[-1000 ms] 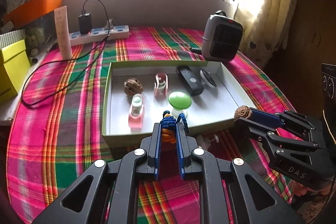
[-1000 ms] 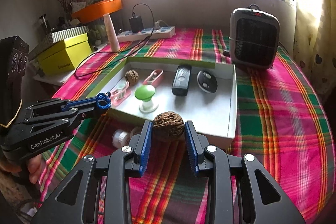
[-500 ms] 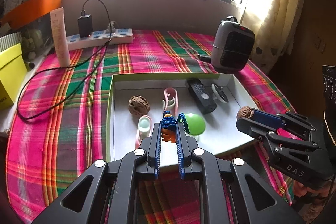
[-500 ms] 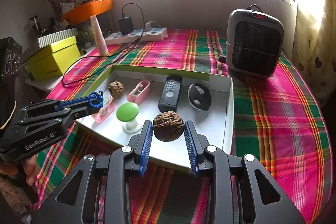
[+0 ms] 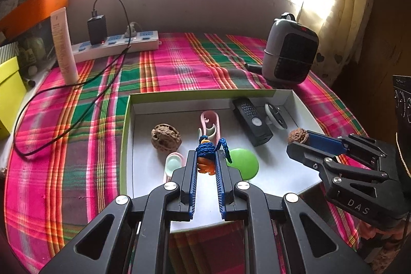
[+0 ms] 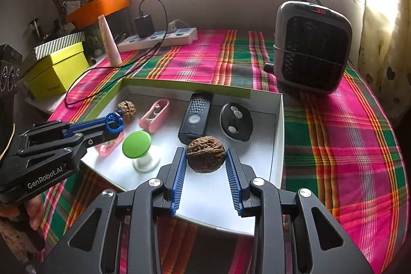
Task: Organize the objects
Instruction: 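Carry the blue-and-orange toy into the tray with left gripper while right gripper carries the walnut there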
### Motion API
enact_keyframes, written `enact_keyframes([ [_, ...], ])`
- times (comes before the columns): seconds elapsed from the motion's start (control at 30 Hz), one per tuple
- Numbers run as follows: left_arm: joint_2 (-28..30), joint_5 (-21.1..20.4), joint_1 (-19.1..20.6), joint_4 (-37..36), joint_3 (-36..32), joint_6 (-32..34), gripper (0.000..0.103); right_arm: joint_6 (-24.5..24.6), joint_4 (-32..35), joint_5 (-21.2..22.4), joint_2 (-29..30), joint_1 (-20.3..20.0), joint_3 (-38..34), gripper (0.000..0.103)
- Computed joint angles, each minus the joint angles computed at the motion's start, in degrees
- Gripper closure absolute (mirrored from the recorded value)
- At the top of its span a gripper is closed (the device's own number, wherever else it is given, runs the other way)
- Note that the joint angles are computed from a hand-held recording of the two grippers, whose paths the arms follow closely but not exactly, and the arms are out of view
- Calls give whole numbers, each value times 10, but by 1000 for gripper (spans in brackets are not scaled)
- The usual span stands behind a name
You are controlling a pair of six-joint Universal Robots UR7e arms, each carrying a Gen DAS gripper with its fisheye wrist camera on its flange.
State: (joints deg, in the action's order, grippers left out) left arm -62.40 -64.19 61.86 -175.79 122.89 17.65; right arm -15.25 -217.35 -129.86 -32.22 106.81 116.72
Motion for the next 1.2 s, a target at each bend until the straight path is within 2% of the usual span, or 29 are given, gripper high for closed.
enact_keyframes([
  [0.63, 39, 23, 5, -4, -22, 12, 91, -8, 34, -11, 12, -15, -28, 70],
  [1.2, 54, 43, 2, -35, -23, 24, 90, -31, 24, -31, 25, -13, -44, 70],
])
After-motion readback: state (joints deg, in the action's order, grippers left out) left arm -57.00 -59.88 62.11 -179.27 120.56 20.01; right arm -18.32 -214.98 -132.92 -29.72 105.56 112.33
